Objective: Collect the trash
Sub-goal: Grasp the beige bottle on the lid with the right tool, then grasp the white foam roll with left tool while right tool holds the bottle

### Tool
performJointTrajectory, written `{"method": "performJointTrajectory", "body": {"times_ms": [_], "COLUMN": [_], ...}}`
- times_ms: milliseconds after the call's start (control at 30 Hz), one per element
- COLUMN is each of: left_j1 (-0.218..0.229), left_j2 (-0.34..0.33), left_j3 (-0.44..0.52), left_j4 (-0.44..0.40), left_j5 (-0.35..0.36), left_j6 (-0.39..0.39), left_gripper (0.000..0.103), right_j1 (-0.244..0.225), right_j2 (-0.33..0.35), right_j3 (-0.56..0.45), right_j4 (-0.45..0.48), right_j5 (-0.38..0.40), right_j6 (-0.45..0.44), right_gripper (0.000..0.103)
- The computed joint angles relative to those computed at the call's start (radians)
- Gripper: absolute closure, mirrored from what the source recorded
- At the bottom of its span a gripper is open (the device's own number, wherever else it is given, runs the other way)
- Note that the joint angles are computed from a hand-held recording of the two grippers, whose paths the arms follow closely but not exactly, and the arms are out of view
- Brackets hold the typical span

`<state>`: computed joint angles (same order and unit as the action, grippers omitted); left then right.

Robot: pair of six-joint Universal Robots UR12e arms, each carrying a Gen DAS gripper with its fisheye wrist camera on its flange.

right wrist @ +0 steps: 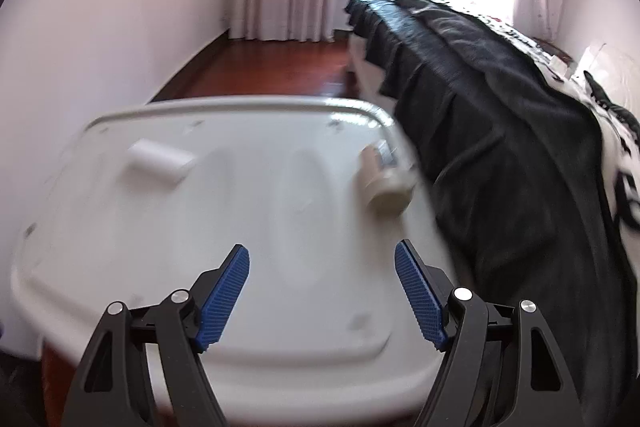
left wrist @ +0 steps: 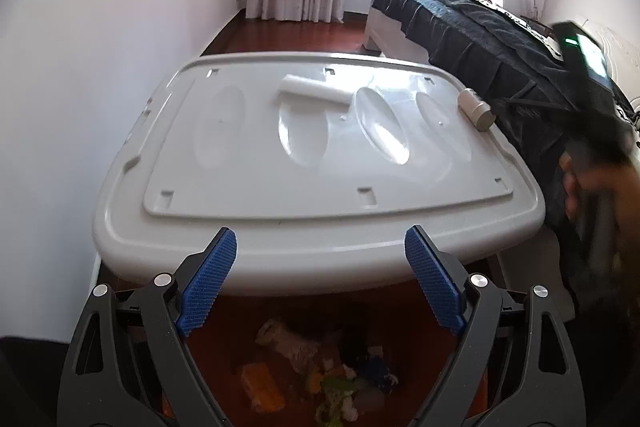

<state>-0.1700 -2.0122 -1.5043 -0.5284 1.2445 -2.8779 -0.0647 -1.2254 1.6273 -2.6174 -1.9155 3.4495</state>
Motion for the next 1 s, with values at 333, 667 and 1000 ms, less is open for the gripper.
{"method": "performJointTrajectory", "body": {"times_ms": [333,667,1000], "left_j1": [-0.031,-0.045,-0.043], "left_j2": [-0.050,-0.082,-0.130], "left_j3": [0.051,0.088,0.177], "left_j4": [0.029,-0.007,-0.103], "left_j5": [0.041,0.063,0.051], "left_j6": [0.040,0.047,-0.033], "left_gripper": [0.019,0.019,0.019], "right_j1": [-0.109,-0.124,-0.110], "right_j2": [0.130,0.187,0.148], "right_j3": [-0.141,-0.210,-0.150], "right_j4": [0.142,0.220,0.105], "right_j5": [0.072,0.100,0.123], "right_j6": [0.087,0.000,-0.069], "right_gripper": [0.029,0.052,0.055]}}
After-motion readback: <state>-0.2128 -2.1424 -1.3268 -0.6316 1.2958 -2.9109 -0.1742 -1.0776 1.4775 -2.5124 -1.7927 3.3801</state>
